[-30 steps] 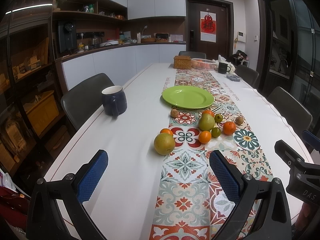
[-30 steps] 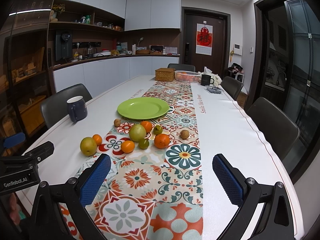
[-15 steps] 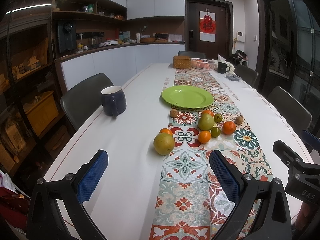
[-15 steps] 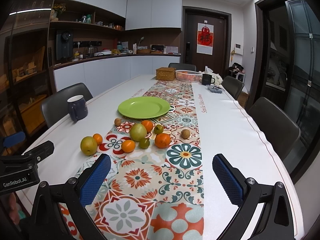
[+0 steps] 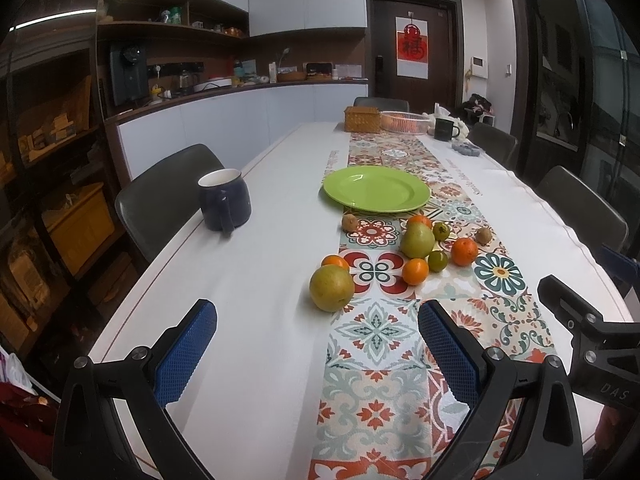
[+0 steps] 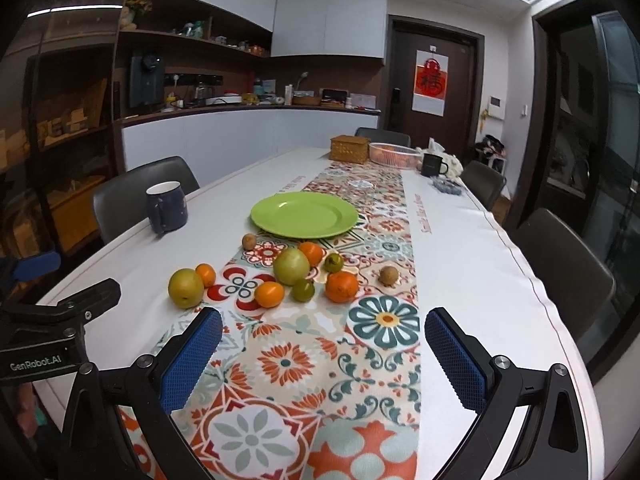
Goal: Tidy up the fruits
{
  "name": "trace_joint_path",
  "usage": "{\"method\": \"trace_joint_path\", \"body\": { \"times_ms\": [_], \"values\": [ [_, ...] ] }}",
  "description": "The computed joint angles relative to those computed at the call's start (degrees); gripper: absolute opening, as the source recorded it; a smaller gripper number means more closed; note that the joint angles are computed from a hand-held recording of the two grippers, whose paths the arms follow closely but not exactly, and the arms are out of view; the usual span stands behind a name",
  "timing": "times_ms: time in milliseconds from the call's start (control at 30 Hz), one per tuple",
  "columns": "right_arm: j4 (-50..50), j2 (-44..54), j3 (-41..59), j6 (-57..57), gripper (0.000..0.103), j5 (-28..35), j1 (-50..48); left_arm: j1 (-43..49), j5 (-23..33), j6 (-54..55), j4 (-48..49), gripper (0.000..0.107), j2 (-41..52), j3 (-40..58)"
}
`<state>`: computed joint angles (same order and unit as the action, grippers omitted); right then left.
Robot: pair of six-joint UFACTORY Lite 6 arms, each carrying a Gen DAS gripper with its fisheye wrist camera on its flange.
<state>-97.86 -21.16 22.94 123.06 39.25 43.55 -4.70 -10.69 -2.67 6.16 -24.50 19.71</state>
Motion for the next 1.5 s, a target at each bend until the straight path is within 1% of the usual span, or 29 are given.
{"method": "trace_joint_path", "body": {
  "times_ms": [67,200,333,400,500,667,767,833,967,1033,1100,1167,1300,1400,1500],
  "values": [
    [-3.5,1.7,0.8,1.7,0.101,-1.7,-1.6,0.1,-1.1,-0.3,1.2,0.099,2.1,1.0],
    [-11.6,6.9,3.9,6.3,0.096,-6.0,-5.7,1.1,-3.5,-3.0,5.8,0.096,7.3,3.5],
    [-20.7,13.7,7.7,12.4,0.091,-8.8,-8.8,1.0,-6.0,1.4,3.4,0.093,13.6,6.8],
    [-26.0,17.7,10.1,16.0,0.087,-10.5,-10.7,1.2,-6.8,1.3,4.3,0.091,16.7,8.6],
    [-32.5,23.4,13.8,20.8,0.084,-12.6,-13.0,1.5,-7.9,1.0,5.8,0.089,21.9,11.8],
    [-41.3,32.2,20.0,27.7,0.078,-15.5,-16.0,1.3,-8.8,0.2,8.3,0.085,30.8,17.4],
    [-45.6,36.7,23.4,31.3,0.074,-17.1,-17.6,1.2,-8.7,-0.3,9.7,0.081,35.6,20.7],
    [-48.7,39.3,25.6,33.6,0.072,-18.6,-18.9,1.3,-8.3,-3.1,13.0,0.079,38.7,23.2],
    [-54.8,43.9,29.9,39.0,0.066,-21.4,-20.9,1.1,-7.6,-6.1,16.8,0.076,44.0,27.6],
    [-56.2,46.0,32.0,40.4,0.064,-22.1,-21.3,1.1,-7.3,-7.6,18.4,0.074,46.3,29.7],
    [-58.3,48.1,34.1,42.4,0.061,-23.1,-21.9,1.1,-6.8,-9.4,19.9,0.072,48.0,31.4],
    [-59.9,49.8,35.9,43.6,0.059,-24.2,-22.3,1.5,-6.0,-13.3,23.8,0.067,50.0,33.4],
    [-63.7,52.3,38.8,47.0,0.053,-26.3,-23.1,2.2,-5.3,-19.6,30.4,0.061,52.5,36.0],
    [-66.5,53.9,40.7,49.7,0.049,-27.6,-23.4,1.9,-4.7,-20.6,31.3,0.056,53.9,37.4],
    [-72.0,55.2,42.4,55.2,0.045,-29.0,-23.8,2.1,-4.4,-21.1,31.5,0.050,54.5,37.9]
  ]
}}
